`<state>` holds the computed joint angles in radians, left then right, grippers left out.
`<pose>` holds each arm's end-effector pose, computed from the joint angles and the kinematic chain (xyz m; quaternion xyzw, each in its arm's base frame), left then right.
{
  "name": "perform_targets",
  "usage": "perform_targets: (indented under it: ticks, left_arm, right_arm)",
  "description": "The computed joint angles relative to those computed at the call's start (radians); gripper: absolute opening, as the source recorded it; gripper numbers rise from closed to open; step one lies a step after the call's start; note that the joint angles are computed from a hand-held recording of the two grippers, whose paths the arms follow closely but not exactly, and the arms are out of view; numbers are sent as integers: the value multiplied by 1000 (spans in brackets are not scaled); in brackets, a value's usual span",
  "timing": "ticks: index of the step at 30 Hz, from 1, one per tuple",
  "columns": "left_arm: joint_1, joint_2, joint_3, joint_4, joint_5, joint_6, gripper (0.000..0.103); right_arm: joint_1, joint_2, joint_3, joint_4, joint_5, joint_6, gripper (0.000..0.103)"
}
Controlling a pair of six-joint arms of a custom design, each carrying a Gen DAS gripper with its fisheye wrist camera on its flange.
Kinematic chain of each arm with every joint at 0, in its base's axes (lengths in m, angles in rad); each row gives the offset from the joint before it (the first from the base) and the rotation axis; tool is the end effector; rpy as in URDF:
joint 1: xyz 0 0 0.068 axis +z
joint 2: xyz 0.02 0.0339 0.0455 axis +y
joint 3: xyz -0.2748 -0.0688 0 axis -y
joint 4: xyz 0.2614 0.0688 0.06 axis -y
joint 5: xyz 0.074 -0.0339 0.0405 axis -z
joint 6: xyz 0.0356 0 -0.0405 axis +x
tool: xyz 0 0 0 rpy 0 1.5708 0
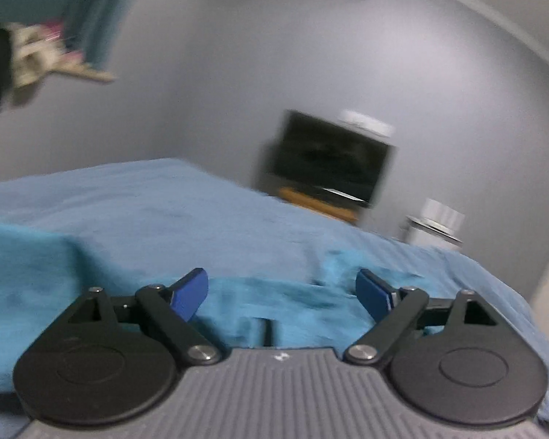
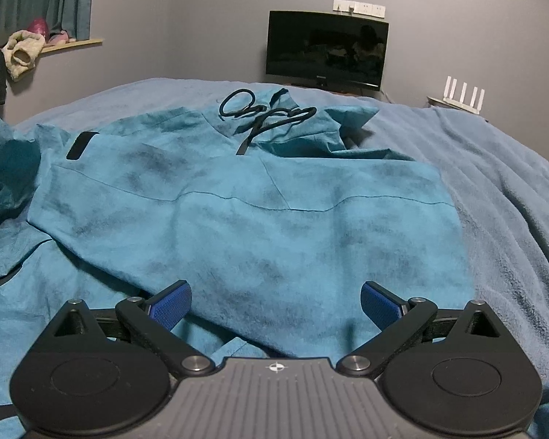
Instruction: Fold large clothes
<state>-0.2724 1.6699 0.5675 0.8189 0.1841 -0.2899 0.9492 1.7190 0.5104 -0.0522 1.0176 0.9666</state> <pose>0.3097 -0.0933 0.1503 0.0482 0.7970 -0.2364 0.5537 0.1630 0.1755 0.0738 0.0827 0.8622 -0.1666 0.4712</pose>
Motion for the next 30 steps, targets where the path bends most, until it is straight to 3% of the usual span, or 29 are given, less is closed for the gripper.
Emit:
perform_targets:
  ticks: [5, 12, 14, 20, 24, 26, 28, 29, 30]
  left_arm:
    - [120, 65, 96, -134, -104, -158, 94]
    - [261, 129, 197, -332, -81, -323, 97]
    - [289, 132, 197, -331, -69, -364, 98]
    - [388, 171, 234, -370, 98, -352, 98]
    - [366, 187, 285, -432, 97, -220, 97]
    - [333, 187, 305, -463, 50, -146, 85]
    - [309, 194, 330, -509, 5, -72, 49]
    - [308, 195, 335, -523, 3, -49, 38]
    - [279, 211, 354, -538, -23, -51, 18]
  right_arm:
    - [-2, 2, 3, -6, -4, -3, 101]
    - [-3, 4, 6, -7, -6, -11, 101]
    - [-1, 5, 6, -7, -7, -11, 101]
    - [3, 9, 9, -7, 0, -15, 101]
    - [6, 23, 18, -3, 0, -40, 101]
    - [10, 29, 25, -10, 1, -39, 101]
    - [11, 29, 25, -13, 3, -38, 101]
    - [11, 29, 25, -13, 3, -38, 101]
    - [11, 29, 26, -14, 3, -36, 101]
